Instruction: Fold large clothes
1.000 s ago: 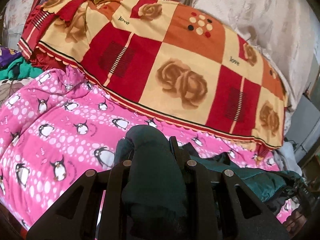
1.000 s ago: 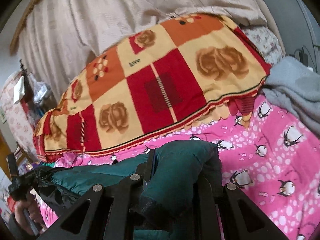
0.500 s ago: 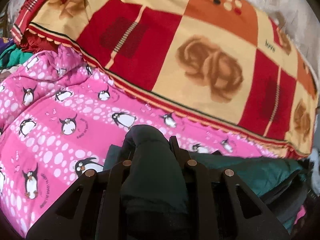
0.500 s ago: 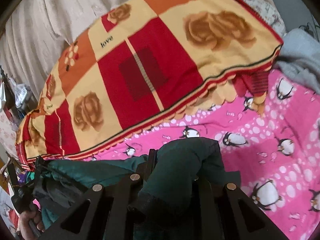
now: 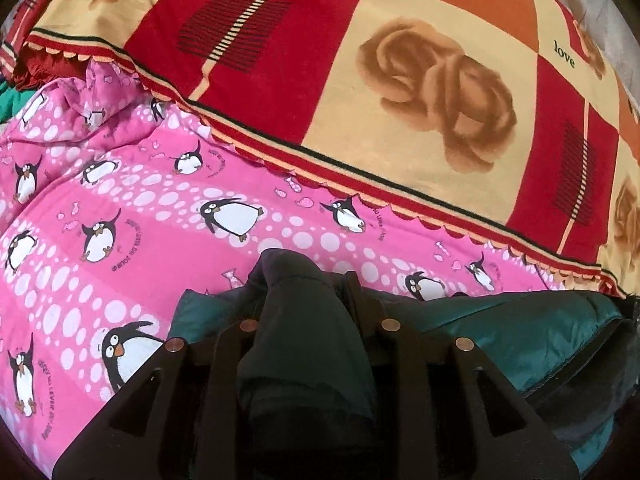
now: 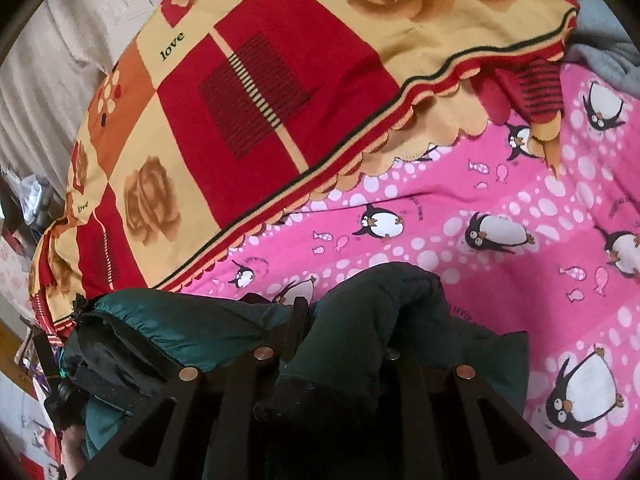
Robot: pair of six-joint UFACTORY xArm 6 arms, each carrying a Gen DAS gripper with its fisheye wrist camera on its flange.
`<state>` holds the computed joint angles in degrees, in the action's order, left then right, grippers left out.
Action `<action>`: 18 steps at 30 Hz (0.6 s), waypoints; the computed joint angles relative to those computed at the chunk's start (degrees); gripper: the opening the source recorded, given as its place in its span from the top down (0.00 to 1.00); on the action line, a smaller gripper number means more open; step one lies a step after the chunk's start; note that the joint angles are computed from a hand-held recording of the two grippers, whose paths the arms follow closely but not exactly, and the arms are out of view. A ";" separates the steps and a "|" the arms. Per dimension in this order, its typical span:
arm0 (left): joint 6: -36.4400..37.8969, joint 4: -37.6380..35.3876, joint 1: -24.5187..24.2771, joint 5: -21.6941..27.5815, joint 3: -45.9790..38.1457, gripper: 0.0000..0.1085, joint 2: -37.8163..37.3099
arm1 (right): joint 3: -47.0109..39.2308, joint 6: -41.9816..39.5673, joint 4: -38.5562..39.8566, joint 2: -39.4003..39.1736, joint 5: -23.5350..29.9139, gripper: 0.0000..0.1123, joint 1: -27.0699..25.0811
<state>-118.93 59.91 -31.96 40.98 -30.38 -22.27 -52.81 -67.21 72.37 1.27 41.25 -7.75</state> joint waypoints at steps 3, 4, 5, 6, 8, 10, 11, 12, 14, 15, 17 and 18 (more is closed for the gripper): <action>1.18 -2.66 0.32 -0.68 0.49 0.73 -1.62 | 0.82 1.09 0.42 -1.34 0.03 0.83 -0.41; 1.59 -3.30 0.58 -1.41 0.93 0.66 -2.64 | 1.15 1.29 0.65 -2.07 0.02 0.80 -0.46; 2.10 -3.85 0.99 -2.35 1.41 0.54 -3.55 | 1.32 1.64 0.62 -2.84 0.86 0.77 -0.90; 2.65 -4.31 1.92 -4.69 2.44 0.49 -5.15 | 1.09 2.63 0.20 -3.30 2.45 0.74 -1.62; 3.46 -5.02 3.09 -7.23 3.74 0.39 -7.43 | 0.42 3.65 1.55 -3.85 8.03 0.52 -4.08; 2.67 -4.43 3.86 -8.99 4.64 0.33 -8.97 | 1.14 1.67 6.11 -5.31 12.52 0.35 -6.33; 2.53 -4.44 3.89 -9.05 4.74 0.29 -9.43 | 1.92 0.37 8.11 -6.44 13.04 0.31 -6.75; 2.19 -4.27 3.08 -7.15 4.43 0.23 -10.11 | 2.62 -0.87 9.47 -7.52 13.13 0.31 -6.80; -1.08 -0.10 0.86 -3.07 3.98 0.20 -11.67 | 3.68 -2.45 10.86 -9.24 13.03 0.31 -6.44; -3.06 2.73 -0.43 -1.15 3.75 0.20 -12.70 | 4.21 -3.32 11.57 -10.02 12.58 0.31 -6.10; -6.50 8.40 -2.99 1.13 3.25 0.15 -14.17 | 4.55 -4.56 11.71 -10.82 11.66 0.31 -5.17; -7.14 9.89 -4.27 2.49 2.89 0.13 -14.41 | 4.57 -4.74 11.17 -10.92 11.22 0.31 -4.90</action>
